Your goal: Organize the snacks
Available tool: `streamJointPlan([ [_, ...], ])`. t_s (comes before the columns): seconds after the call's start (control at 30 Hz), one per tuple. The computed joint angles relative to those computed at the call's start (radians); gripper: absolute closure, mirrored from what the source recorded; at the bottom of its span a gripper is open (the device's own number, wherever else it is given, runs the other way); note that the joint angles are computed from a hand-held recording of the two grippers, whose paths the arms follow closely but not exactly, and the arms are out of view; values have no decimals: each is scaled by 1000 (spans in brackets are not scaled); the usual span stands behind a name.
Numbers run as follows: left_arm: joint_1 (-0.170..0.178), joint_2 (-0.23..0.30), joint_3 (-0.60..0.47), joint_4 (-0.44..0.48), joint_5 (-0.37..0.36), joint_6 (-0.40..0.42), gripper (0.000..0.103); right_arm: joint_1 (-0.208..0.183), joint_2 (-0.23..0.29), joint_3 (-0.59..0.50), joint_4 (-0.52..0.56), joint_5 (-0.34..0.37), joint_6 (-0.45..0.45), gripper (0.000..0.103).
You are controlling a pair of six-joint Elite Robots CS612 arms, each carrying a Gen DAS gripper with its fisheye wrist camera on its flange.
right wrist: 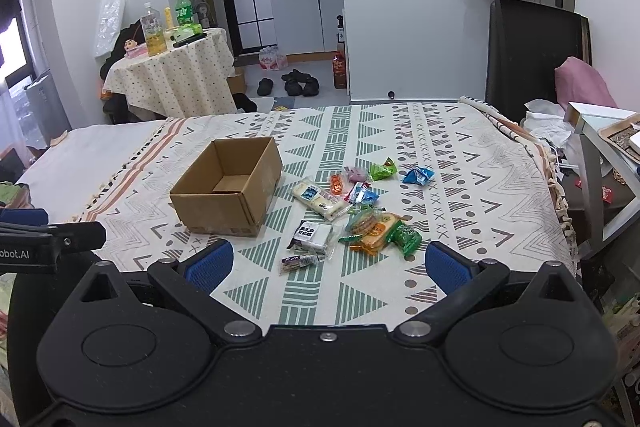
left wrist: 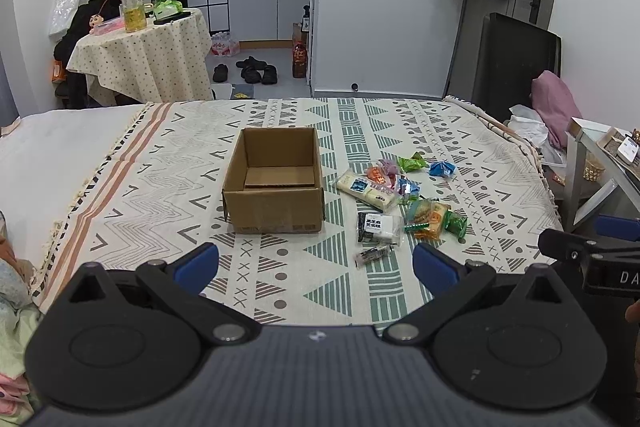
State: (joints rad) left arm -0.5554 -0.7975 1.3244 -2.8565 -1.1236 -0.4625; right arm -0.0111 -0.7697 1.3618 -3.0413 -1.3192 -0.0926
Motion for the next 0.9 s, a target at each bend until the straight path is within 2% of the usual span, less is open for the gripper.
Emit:
streamJointPlan([
  [0.3, 2, -1, 6, -7, 2, -13, 0, -1, -3, 2, -4, -13, 7, 0],
  [0.9, 1, -7, 15, -11, 15, -11, 0, -2, -4, 3, 0, 6, 0, 0],
])
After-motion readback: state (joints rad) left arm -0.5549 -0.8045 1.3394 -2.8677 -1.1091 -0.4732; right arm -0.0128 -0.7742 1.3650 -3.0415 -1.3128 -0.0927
